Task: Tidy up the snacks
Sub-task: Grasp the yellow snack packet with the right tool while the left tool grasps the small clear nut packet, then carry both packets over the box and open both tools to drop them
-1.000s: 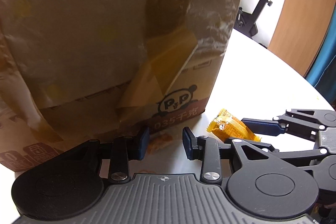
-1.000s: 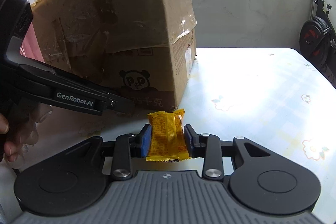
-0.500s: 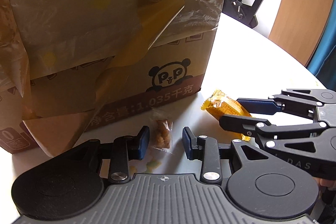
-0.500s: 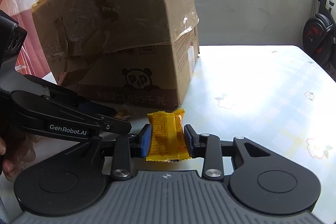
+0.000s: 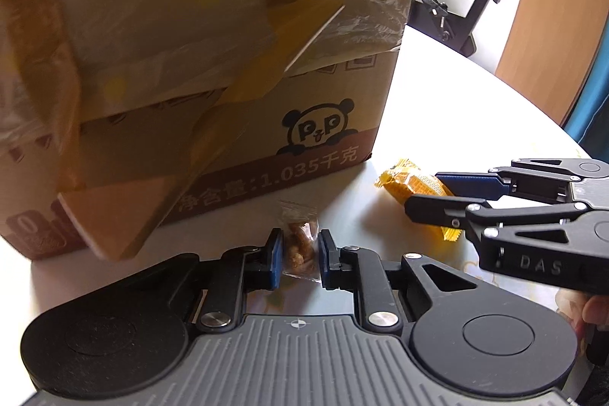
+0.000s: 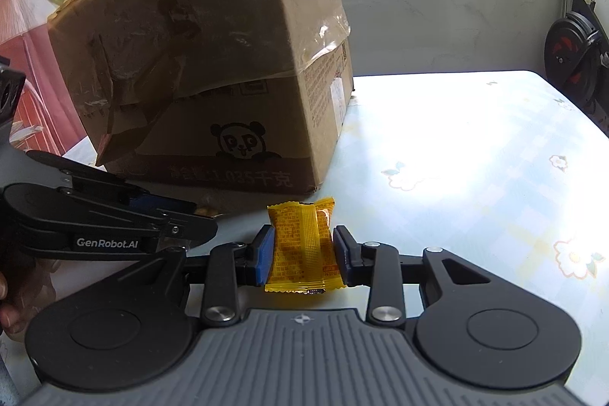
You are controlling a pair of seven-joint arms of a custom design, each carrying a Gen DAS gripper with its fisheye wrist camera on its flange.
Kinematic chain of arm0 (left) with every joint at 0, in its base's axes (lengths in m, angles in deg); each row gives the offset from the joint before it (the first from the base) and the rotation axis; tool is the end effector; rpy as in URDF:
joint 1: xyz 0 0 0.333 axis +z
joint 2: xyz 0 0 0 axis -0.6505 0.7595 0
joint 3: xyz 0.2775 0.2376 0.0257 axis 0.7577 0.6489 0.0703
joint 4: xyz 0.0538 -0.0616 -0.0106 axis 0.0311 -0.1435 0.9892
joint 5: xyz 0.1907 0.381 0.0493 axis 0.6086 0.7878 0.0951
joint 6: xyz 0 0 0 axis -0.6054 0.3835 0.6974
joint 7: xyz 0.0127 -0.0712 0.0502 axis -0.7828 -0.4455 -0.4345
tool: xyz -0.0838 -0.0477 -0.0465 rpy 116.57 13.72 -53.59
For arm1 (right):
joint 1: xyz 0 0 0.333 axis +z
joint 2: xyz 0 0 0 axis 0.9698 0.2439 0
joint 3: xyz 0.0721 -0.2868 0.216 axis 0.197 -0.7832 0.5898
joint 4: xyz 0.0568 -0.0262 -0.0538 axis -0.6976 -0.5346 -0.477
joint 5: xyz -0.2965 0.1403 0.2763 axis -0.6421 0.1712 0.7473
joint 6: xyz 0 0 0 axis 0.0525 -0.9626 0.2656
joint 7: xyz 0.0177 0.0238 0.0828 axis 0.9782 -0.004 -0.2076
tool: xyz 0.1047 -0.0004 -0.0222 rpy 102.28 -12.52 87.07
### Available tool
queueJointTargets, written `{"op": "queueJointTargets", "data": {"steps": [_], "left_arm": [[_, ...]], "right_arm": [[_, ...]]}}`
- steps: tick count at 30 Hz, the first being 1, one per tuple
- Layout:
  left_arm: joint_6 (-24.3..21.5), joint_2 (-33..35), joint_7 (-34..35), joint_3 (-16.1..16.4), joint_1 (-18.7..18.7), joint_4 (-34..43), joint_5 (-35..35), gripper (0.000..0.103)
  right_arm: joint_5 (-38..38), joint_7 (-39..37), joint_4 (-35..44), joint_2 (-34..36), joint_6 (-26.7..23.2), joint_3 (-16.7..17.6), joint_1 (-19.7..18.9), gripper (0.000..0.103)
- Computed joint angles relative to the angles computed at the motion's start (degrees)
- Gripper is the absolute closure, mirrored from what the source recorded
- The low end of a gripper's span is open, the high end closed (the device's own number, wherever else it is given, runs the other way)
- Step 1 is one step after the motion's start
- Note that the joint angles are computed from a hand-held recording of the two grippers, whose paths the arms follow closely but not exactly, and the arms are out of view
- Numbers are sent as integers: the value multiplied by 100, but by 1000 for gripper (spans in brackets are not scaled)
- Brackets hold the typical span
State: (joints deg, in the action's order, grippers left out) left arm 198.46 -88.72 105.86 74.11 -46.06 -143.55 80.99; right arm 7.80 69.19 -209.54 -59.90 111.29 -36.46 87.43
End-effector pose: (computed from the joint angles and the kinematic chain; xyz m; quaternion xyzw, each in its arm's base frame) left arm 0.5500 -0.1703 0.4690 -0.6501 0.6724 -0.2683 0.2308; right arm 0.5486 0.0876 0.4674 -0.7752 0.4311 -0.1012 0.4505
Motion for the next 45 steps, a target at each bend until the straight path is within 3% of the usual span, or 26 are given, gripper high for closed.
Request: {"op": "queueJointTargets", "data": {"steps": [19, 25, 28, 32, 36, 39, 45], "left_arm": [[499, -905, -842, 132, 254, -992, 245, 83], [626, -1287, -993, 83, 430, -1162, 575, 83], [789, -1607, -747, 382, 203, -1327, 384, 83], [783, -2077, -91, 929, -370, -1515, 21, 83], [756, -2500, 365, 1141, -597, -1605, -269, 83], [957, -2701, 400, 1041, -407, -1569, -287, 83], [1291, -2632, 425, 550, 508, -1034, 243, 83]], "right_arm": [[-59, -287, -72, -26, 383, 111, 186, 67], [365, -619, -181, -173, 583, 110, 266, 67], [296, -442, -245, -368, 483, 78, 274, 67], [542, -836, -308, -793, 227, -30, 338, 67], [818, -1040, -124, -993, 8, -115, 397, 67], [1061, -1203, 157, -985, -87, -133, 437, 67], [1059, -1196, 887, -680, -250, -55, 488, 67]]}}
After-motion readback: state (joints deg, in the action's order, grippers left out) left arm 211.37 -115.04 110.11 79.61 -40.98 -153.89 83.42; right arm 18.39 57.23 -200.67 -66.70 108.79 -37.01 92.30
